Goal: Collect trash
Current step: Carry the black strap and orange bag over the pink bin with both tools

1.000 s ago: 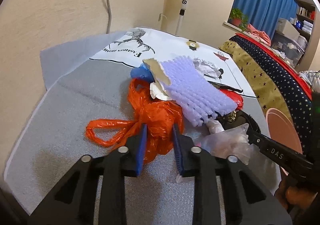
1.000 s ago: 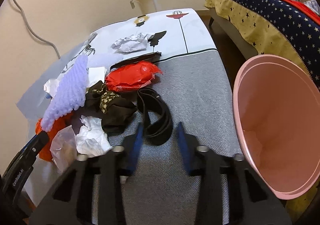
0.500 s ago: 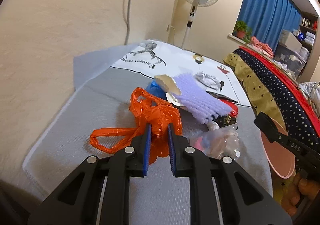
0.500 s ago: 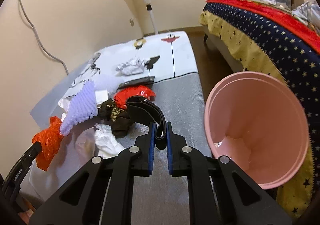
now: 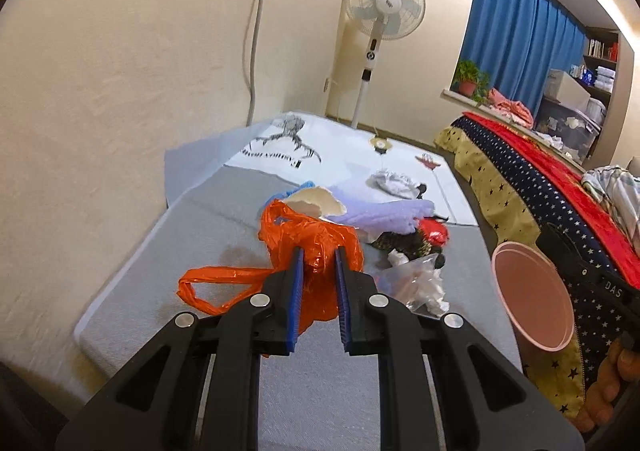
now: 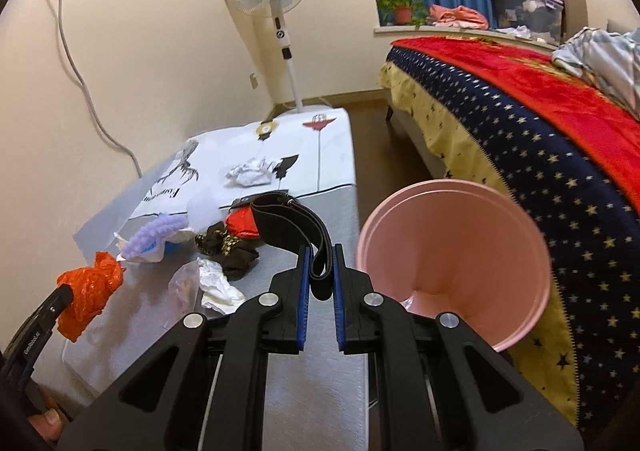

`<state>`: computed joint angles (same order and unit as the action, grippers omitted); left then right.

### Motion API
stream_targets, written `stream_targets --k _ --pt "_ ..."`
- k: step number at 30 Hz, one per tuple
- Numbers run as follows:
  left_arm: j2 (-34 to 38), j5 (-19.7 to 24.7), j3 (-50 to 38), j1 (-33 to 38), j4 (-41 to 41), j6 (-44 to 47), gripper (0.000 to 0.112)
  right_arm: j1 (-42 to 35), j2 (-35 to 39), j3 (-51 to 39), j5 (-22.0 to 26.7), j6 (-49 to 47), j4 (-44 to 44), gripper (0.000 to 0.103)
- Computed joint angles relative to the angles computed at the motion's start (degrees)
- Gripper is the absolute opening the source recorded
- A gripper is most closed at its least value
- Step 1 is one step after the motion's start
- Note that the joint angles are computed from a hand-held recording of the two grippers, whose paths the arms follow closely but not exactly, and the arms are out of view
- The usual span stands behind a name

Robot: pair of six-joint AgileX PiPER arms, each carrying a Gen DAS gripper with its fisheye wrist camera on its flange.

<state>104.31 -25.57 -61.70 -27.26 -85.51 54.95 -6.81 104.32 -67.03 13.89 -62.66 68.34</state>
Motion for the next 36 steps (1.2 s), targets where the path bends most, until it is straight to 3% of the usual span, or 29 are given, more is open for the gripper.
stream_targets --k 12,36 --pt "-3.8 -5.1 2.4 -5.5 8.6 -5.3 0.015 -3.8 -4.3 3.1 1.7 -5.6 6.0 0.011" --pt "9.0 1.3 -15.2 -9.6 -2.6 7.3 0.015 -8.5 -3.8 1.3 -1.5 -7.7 9.4 0.011"
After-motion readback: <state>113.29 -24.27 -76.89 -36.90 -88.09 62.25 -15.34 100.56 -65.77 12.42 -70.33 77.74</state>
